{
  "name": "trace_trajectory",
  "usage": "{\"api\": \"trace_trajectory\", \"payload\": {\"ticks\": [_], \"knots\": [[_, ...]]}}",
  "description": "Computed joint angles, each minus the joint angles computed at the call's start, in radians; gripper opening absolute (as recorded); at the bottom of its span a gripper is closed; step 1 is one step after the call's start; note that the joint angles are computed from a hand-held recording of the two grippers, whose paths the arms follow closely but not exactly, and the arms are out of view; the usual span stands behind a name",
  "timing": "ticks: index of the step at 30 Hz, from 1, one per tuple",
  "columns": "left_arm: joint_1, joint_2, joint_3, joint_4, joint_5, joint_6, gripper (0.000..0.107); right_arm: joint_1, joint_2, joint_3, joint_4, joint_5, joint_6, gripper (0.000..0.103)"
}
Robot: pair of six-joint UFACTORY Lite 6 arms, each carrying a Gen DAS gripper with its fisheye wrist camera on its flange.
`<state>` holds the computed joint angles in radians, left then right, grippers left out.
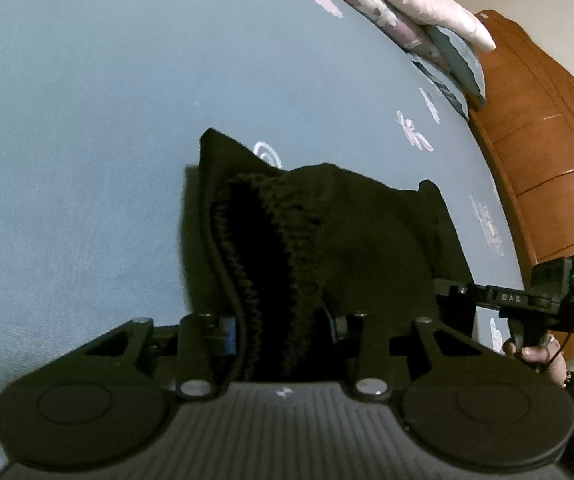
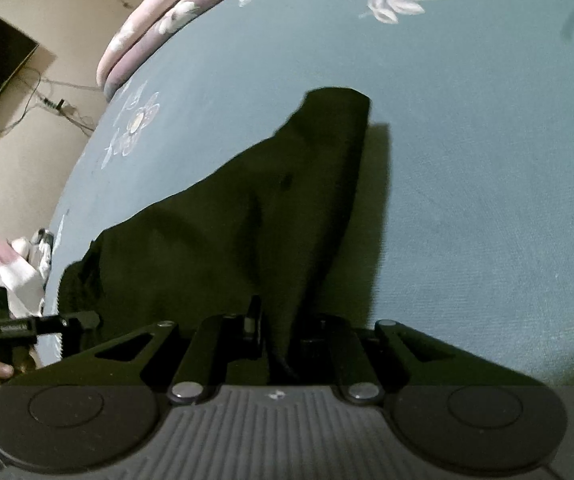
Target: Fold clothes
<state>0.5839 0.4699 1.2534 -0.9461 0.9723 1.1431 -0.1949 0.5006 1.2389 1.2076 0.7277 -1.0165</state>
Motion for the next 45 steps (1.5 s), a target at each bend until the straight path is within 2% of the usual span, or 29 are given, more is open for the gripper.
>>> {"api": "trace_trajectory", "payload": {"ticks": [8, 16, 22, 30, 39, 42, 45], "knots": [[-0.023, -0.128, -0.042, -0.001, 0.014, 0.029, 0.033, -0.04, -0.171, -0.119, 0.046, 0.057, -0.097, 0.013], [-0.113, -0.182, -0.02, -0.006, 0.021, 0.002, 0.033, -0.042, -0.31, -0.185, 0.007, 0.034, -0.082, 0.014], [-0.23, -0.185, 0.005, 0.004, -0.013, -0.057, 0.033, -0.111, -0.436, -0.306, 0.035, 0.039, -0.119, 0.017], [-0.448, -0.155, 0.089, 0.053, -0.089, -0.176, 0.033, -0.291, -0.547, -0.43, 0.038, 0.102, -0.207, 0.017], [-0.736, -0.002, 0.328, 0.153, -0.148, -0.363, 0.033, -0.588, -0.565, -0.466, 0.015, 0.222, -0.312, 0.017], [-0.814, 0.094, 0.459, 0.184, -0.135, -0.424, 0.033, -0.705, -0.55, -0.46, 0.002, 0.263, -0.345, 0.018], [-0.904, 0.248, 0.686, 0.229, -0.102, -0.511, 0.033, -0.805, -0.524, -0.447, -0.004, 0.285, -0.375, 0.02]]}}
